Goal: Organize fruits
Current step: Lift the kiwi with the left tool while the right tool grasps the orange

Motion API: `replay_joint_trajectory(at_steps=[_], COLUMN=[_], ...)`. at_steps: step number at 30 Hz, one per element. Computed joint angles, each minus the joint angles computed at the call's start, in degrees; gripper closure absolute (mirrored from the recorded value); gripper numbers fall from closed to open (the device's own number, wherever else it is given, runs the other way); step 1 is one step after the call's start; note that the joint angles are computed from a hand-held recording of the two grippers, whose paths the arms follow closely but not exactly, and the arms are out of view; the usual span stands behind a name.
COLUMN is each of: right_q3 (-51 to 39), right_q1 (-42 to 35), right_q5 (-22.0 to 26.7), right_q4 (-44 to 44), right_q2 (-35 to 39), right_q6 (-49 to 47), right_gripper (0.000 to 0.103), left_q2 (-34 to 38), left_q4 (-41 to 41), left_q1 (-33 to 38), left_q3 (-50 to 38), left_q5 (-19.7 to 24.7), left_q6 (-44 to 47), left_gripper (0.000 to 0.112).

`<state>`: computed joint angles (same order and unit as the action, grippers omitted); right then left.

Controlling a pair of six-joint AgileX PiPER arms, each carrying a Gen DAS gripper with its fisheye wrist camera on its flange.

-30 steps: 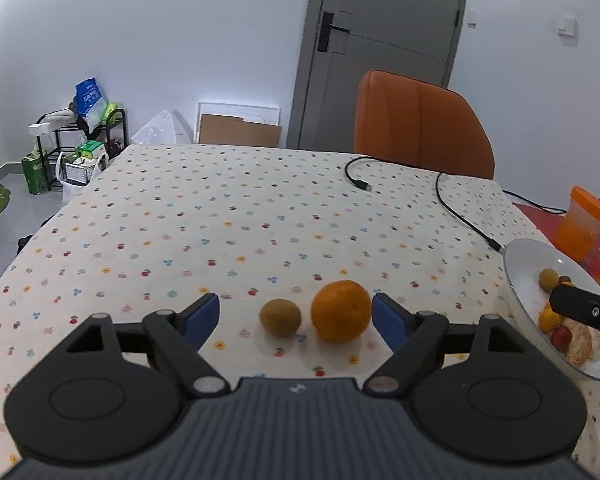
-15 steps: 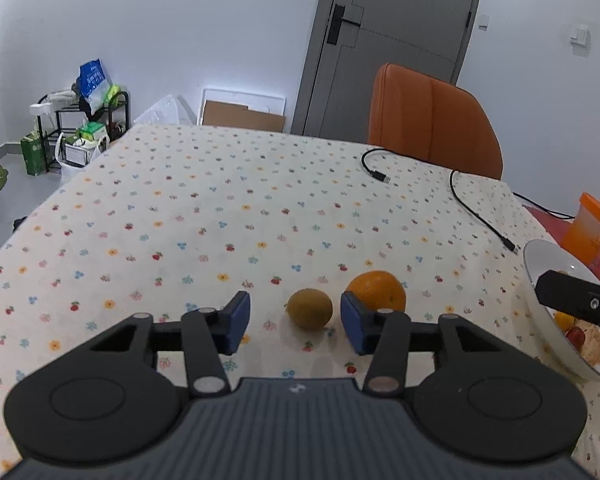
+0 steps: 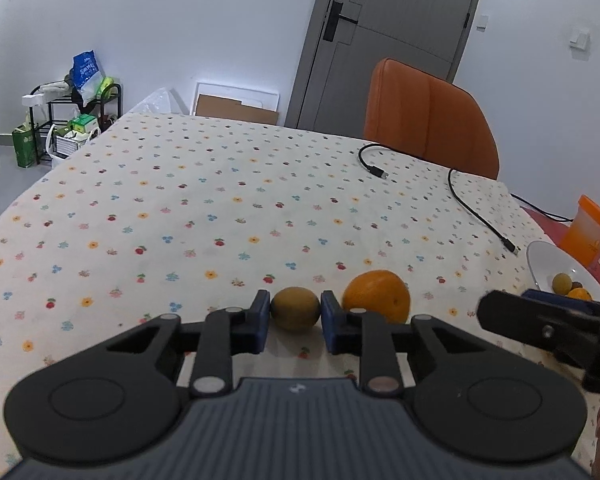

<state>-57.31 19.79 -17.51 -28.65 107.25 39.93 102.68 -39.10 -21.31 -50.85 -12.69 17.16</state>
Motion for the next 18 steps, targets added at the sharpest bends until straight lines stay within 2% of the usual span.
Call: replay_joint_trajectory(at_steps=[2, 12, 18], right_q3=[-1.4, -8.5, -11.3], right_q1=[0.2, 3.2, 4.9], right_q5=[0.4, 3.8, 5.3], right_q4=[-4.3, -15.1, -16.9], right_q2=[0.8, 5.2, 6.7], right_q6=[3.9, 13.4, 14.9], right_gripper=[0.014, 0.019, 0.019], left_q2=[-0.8, -4.3, -5.6], left_q4=[0.9, 3.6, 7.4], left_q1=[0.6, 4.9, 6.7], left_q3=[0.9, 5.6, 6.4], left_q5=[-0.1, -0.9, -0.6], left_q6=[-1.2, -4.4, -7.4], left_gripper=[0.087, 0.087, 0.087])
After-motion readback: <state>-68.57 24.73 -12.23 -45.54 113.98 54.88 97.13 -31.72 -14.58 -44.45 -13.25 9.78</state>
